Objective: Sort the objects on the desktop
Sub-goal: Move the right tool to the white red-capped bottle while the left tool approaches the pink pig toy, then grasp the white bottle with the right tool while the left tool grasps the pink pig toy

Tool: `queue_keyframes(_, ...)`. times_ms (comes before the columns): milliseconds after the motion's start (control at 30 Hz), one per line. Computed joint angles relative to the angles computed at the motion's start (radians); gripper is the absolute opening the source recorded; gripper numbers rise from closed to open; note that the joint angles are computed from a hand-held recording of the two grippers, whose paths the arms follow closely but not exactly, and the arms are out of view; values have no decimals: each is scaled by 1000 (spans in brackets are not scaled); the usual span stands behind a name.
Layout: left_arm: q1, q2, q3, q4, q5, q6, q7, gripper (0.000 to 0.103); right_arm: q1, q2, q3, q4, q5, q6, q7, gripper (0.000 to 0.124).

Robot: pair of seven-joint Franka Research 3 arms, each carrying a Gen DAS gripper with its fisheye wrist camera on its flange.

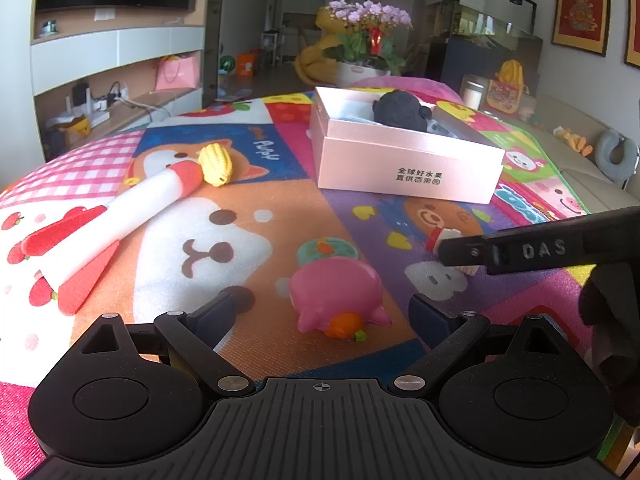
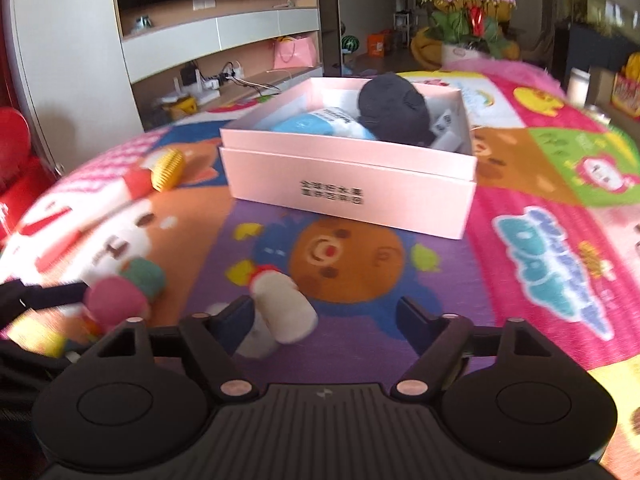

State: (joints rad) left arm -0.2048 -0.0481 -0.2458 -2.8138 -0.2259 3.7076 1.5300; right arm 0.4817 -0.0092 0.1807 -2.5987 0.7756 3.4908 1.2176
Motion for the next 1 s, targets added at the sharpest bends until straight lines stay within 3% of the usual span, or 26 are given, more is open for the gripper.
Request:
queue_keyframes(67, 0, 0, 0, 0, -1, 0, 1, 97, -4, 3, -10, 4, -81, -28, 95, 75)
queue_keyframes(100, -1, -1, 0, -1, -3, 0, 1, 97, 1, 11, -3, 15, -52, -24, 74, 75)
queue_keyframes(167, -1, 0, -1, -1, -4, 2, 0, 97, 32, 26, 8, 49, 99, -18, -76, 74)
queue_keyframes(233, -1, -1, 0, -3, -1, 4, -6, 97, 41, 16, 7, 36, 95, -20, -94, 74)
queue_keyframes(267, 0, -2, 2, -3, 6, 4, -13, 97, 51, 15, 13, 40, 160, -13, -164, 74)
queue_keyframes(467, 5, -2, 6, -4, 25, 2, -32, 98, 88, 34, 30, 81, 529, 94, -530, 74)
queue_keyframes(633, 7, -2, 6, -4, 29, 0, -34, 99, 87, 63, 23, 105, 588, 168, -568, 74)
queue_keyframes(867, 9, -3, 7, -4, 37, 0, -41, 100, 97, 89, 25, 109, 558, 225, -565, 74)
queue_keyframes(1000, 9, -3, 6, -4, 33, 0, -39, 100, 83, 51, 18, 71, 497, 172, -494, 75)
